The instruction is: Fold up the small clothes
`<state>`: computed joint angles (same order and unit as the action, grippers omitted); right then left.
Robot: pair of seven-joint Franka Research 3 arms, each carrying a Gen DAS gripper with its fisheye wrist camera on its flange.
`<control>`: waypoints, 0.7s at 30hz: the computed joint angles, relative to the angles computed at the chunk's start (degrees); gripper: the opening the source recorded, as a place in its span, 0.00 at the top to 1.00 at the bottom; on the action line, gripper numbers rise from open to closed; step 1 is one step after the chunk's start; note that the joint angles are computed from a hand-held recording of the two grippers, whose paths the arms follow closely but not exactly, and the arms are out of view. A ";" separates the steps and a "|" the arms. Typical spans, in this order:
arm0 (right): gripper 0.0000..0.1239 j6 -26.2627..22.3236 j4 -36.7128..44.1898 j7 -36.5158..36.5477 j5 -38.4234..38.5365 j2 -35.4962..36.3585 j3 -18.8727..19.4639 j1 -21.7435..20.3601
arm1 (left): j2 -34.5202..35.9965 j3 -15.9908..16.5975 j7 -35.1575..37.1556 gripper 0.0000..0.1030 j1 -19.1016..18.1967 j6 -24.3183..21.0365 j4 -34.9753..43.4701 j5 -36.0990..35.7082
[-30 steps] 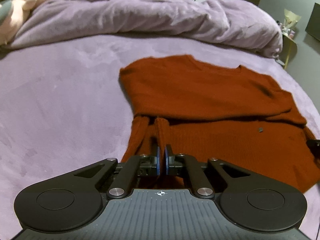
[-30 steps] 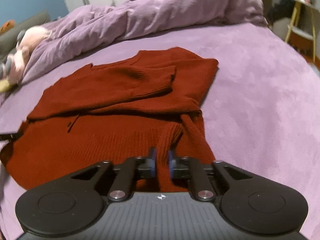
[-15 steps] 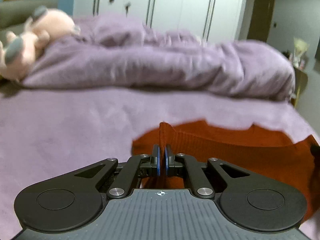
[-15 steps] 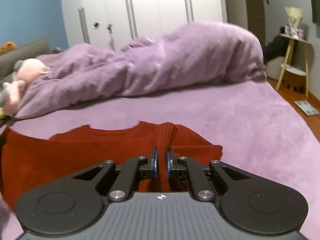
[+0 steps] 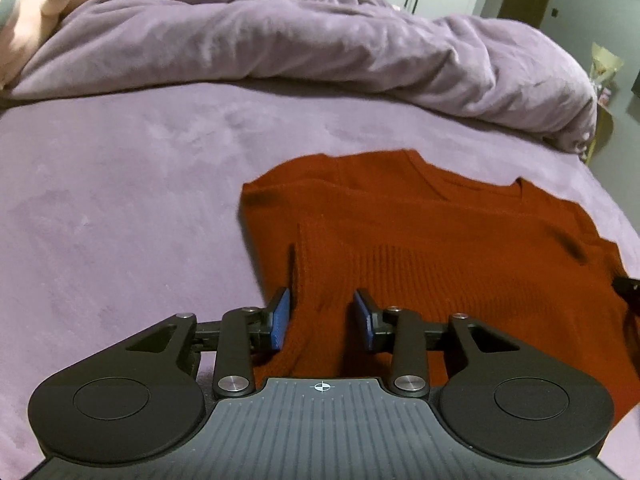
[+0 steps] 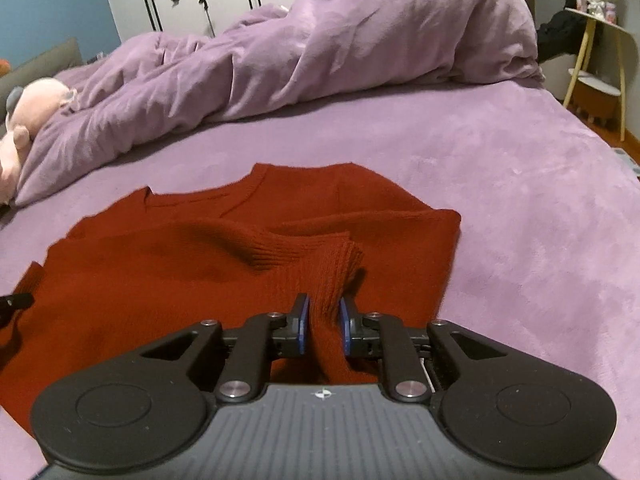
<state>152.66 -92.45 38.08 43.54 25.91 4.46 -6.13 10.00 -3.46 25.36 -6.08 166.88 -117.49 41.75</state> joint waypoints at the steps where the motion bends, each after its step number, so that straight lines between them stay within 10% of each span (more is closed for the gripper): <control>1: 0.89 1.38 -0.75 -0.39 -0.28 -0.36 -0.04 0.42 | -0.09 0.31 -0.64 0.90 -0.46 -0.99 0.33 1.19; 11: 0.94 10.89 -0.81 -15.09 10.82 -3.48 4.24 -0.33 | -2.77 0.15 -6.50 0.92 1.16 -1.25 5.77 9.87; 21: 0.94 12.10 25.31 15.60 -10.66 16.21 -7.15 10.91 | 15.94 2.05 -2.56 0.84 -3.05 -17.67 31.74 7.22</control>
<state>164.76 -67.14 53.68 32.88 42.12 -2.69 4.79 25.94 -1.41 22.80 -9.13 149.21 -85.76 48.97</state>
